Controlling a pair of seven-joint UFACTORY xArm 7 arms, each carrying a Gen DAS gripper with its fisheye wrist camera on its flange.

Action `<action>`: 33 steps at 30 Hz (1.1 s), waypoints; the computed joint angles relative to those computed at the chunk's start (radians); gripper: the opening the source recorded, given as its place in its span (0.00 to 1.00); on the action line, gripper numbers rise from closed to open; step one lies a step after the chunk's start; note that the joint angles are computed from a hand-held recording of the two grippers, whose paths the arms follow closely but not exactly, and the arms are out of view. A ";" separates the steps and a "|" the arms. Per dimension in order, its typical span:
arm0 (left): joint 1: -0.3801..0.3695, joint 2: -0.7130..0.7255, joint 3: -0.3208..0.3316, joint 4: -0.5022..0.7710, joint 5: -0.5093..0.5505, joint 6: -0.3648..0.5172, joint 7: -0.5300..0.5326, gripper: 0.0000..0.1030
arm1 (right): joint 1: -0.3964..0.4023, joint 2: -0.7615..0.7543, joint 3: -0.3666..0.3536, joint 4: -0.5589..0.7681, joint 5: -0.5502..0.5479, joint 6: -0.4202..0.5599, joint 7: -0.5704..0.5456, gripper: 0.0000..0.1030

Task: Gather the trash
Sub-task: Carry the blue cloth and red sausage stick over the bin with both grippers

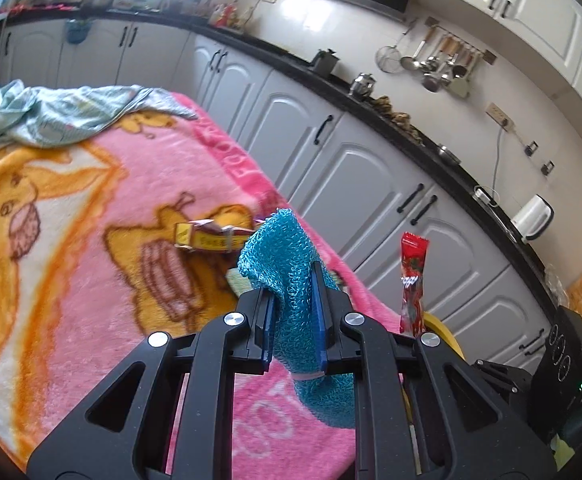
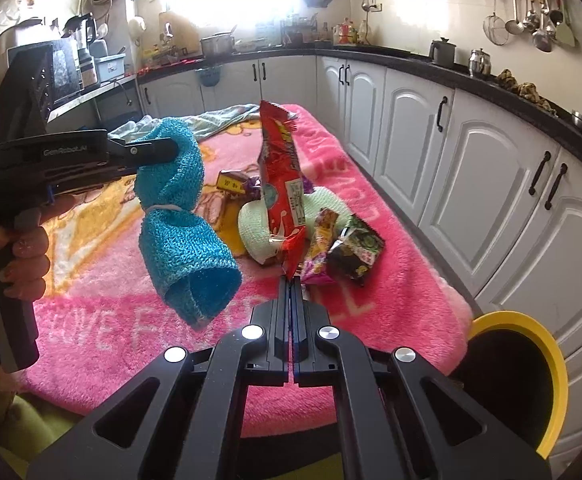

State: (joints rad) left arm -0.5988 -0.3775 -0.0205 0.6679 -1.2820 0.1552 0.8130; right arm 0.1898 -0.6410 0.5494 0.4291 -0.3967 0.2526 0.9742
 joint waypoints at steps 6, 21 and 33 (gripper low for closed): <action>-0.028 -0.014 -0.025 0.002 0.030 -0.018 -0.016 0.10 | 0.049 -0.102 -0.042 -0.039 0.027 0.061 -0.019 0.01; -0.172 -0.009 -0.009 0.023 0.117 -0.066 -0.071 0.10 | 0.117 -0.374 -0.090 -0.133 0.094 0.217 -0.052 0.01; -0.259 0.029 -0.011 0.057 0.229 -0.101 -0.149 0.10 | 0.165 -0.633 -0.123 -0.210 0.140 0.403 -0.078 0.01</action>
